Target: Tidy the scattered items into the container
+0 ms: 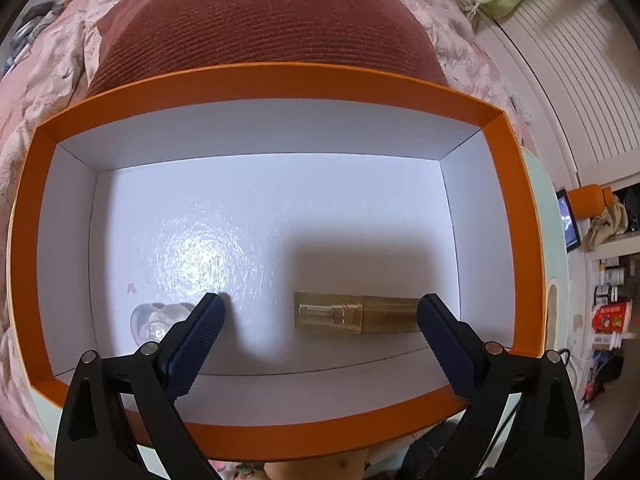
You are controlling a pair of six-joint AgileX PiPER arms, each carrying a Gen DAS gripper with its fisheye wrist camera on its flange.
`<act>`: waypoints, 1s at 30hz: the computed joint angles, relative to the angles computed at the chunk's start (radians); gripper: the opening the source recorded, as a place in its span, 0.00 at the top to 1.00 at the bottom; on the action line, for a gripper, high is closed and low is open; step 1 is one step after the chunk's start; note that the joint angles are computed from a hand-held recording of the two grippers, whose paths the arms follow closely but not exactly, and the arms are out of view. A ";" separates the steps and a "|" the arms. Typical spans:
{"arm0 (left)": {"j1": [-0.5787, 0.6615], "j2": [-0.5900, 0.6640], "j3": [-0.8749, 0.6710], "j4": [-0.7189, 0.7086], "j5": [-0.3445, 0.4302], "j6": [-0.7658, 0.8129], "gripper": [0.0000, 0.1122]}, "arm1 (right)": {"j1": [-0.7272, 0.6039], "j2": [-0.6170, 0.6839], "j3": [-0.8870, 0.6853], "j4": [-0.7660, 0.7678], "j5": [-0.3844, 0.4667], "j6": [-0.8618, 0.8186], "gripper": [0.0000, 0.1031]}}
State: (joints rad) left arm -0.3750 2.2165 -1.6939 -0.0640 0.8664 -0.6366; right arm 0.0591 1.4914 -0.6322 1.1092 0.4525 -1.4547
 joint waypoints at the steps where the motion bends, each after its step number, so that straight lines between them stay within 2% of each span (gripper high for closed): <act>1: -0.003 -0.004 0.008 0.005 -0.008 -0.007 0.13 | -0.001 0.001 0.000 -0.002 0.000 0.001 0.34; 10: -0.022 -0.020 0.041 0.023 -0.035 -0.042 0.14 | -0.001 0.014 -0.012 -0.014 0.009 0.017 0.34; 12: 0.001 -0.033 0.042 0.005 -0.027 -0.010 0.19 | -0.003 0.017 -0.013 -0.013 0.009 0.017 0.34; 14: 0.019 -0.044 0.045 -0.032 -0.022 0.028 0.37 | -0.003 0.017 -0.012 -0.010 0.008 0.017 0.33; 16: 0.033 -0.040 0.014 -0.082 0.028 0.073 0.50 | -0.005 0.017 -0.012 -0.009 0.011 0.017 0.33; 18: 0.014 -0.020 -0.042 -0.032 0.096 0.058 0.54 | -0.007 0.015 -0.011 -0.008 0.014 0.017 0.33; 22: 0.001 -0.021 -0.057 -0.005 0.128 0.098 0.56 | -0.012 0.017 -0.014 -0.013 0.023 0.021 0.32; 24: 0.005 -0.028 -0.055 0.007 0.140 0.122 0.63 | -0.014 0.017 -0.016 -0.018 0.024 0.025 0.32; 25: 0.010 -0.015 -0.086 0.015 0.167 0.133 0.70 | -0.014 0.017 -0.016 -0.019 0.023 0.027 0.32; 26: 0.018 0.005 -0.126 0.017 0.201 0.146 0.73 | -0.014 0.017 -0.017 -0.019 0.023 0.028 0.32; 29: 0.041 0.062 -0.237 0.027 0.316 0.213 0.73 | -0.016 0.016 -0.017 -0.017 0.026 0.027 0.32; 30: 0.043 0.069 -0.257 0.042 0.333 0.236 0.73 | -0.016 0.016 -0.018 -0.018 0.025 0.027 0.32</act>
